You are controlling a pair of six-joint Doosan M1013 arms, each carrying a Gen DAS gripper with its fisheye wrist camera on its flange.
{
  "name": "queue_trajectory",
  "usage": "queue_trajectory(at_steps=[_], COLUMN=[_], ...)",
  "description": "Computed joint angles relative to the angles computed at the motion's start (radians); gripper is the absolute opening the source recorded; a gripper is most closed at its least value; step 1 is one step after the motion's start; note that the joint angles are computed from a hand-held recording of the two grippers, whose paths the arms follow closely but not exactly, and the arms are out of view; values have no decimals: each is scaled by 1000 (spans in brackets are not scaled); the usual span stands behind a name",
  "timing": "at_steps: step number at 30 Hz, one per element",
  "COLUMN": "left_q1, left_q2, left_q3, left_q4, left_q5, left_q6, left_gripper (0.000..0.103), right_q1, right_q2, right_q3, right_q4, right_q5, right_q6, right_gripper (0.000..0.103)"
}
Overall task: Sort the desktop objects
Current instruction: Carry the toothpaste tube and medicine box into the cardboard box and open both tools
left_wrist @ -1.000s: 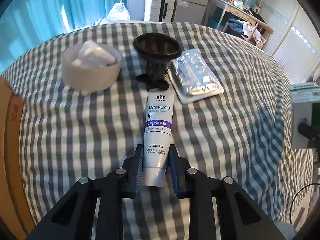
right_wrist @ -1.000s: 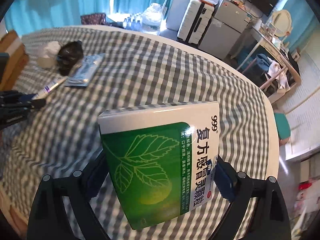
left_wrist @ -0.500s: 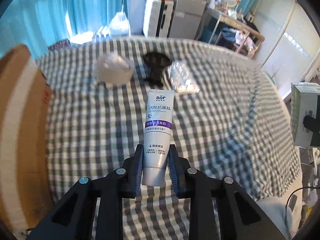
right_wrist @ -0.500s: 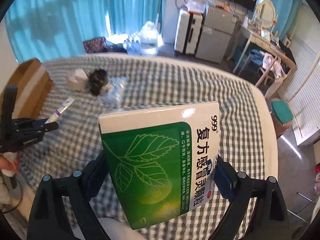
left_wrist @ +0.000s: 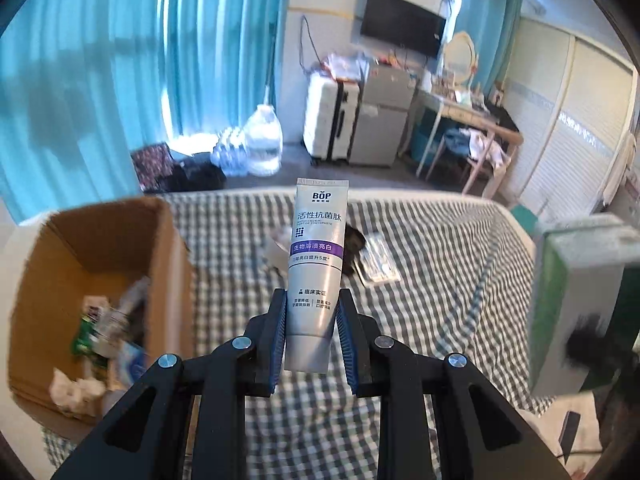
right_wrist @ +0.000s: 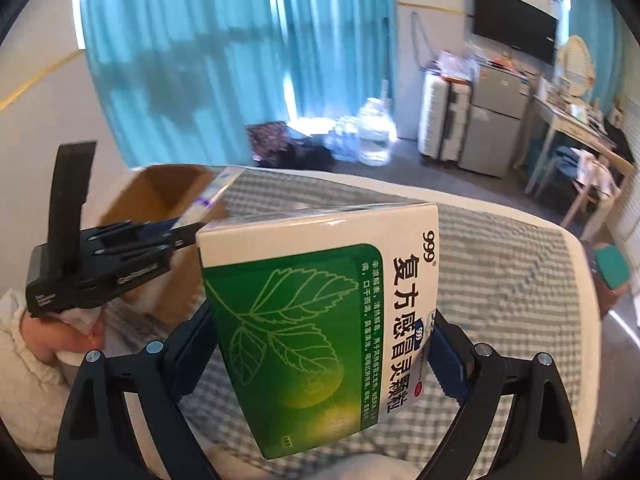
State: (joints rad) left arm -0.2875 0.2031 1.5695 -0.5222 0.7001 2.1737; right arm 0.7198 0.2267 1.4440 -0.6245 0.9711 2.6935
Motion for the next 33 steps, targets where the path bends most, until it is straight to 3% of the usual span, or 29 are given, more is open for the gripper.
queue_trajectory(at_steps=[10,17,21,27,33], left_q1=[106,179,207,218,217], left_q2=[-3,76,117,197,244], left_q3=[-43,-103,-125,-184,-215], left_q4=[-30,40,88,169,237], left_q5=[-58,-43,-26,18,38], left_q6=[18,-86,-145,-224,-277], left_gripper=[25,25,25,25,25], right_q1=[22,1,-21,-68,-92], right_q2=[136,245,317,414,501], right_q3=[-180,-296,-379,-492,-623], right_q4=[107,245,319,445,419], right_q5=[-100,-169,-165,-162,-107], right_q6=[-160,-251,-316,-389,-356], right_gripper=[92,93,93,93,94])
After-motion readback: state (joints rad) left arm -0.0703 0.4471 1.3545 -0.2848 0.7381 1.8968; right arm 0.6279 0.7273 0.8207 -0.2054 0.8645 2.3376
